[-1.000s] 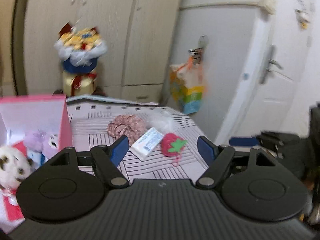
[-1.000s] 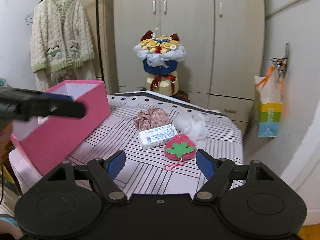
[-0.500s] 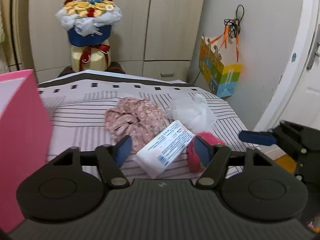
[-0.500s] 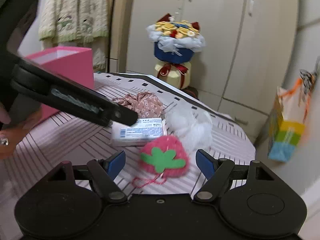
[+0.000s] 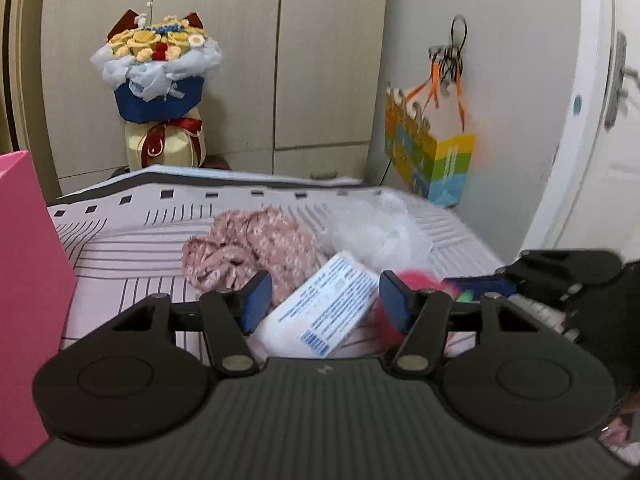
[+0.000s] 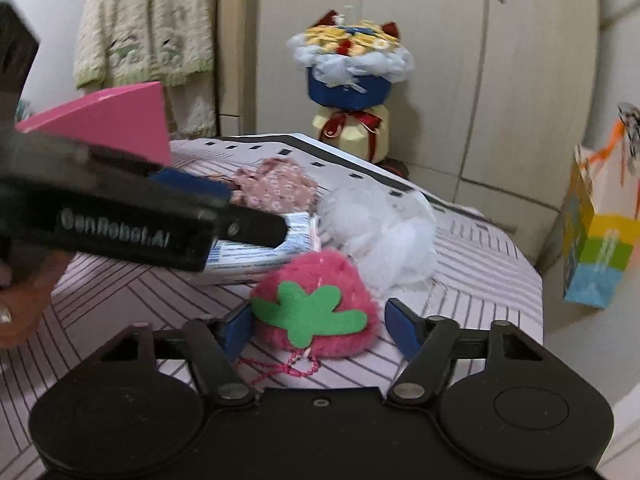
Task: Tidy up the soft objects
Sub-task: 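Grasp and lift the tissue packet with the left gripper while the right gripper grasps the strawberry plush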
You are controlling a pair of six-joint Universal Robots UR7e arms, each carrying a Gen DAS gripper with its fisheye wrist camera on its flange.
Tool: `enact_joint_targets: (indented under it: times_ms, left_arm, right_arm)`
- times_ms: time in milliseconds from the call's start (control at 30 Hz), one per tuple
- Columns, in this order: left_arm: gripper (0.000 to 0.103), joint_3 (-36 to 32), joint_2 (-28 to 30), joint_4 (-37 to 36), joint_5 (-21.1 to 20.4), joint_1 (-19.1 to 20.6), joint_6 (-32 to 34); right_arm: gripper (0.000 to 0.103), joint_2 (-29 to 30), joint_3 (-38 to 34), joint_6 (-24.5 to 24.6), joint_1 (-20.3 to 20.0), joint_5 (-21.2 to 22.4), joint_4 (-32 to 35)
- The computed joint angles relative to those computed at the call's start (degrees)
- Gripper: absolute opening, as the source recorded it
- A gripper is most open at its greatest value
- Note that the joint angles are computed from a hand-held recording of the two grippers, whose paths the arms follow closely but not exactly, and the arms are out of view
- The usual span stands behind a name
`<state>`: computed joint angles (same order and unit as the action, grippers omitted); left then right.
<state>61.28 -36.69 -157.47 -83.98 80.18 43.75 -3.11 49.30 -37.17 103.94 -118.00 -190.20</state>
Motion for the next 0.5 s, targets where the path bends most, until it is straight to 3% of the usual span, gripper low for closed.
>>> enact_joint_targets:
  times_ms: [333,400,467,500]
  left_arm:
    - [0.065,0.4,0.8,1.2,2.7,-0.3,3.7]
    - [0.059,0.5,0.7,1.6,4.1,-0.5,4.1]
    - [0.044,1.2,0.0,2.0,5.6,-0.8,3.3]
    - [0.042,1.8,-0.5,2.4,5.5,-0.8,2.5]
  right_arm:
    - [0.060,-3.2,6.7,4.3,-0.5,1.7,-3.3]
    - [0.061,-2.8,6.3,5.0,-0.4,0.6,-3.2]
    - [0.061,-2.6,6.2,5.5,-0.2,0.0,-3.5]
    - [0.061,-2.6,6.3,5.9,-0.1,-0.2,-3.7]
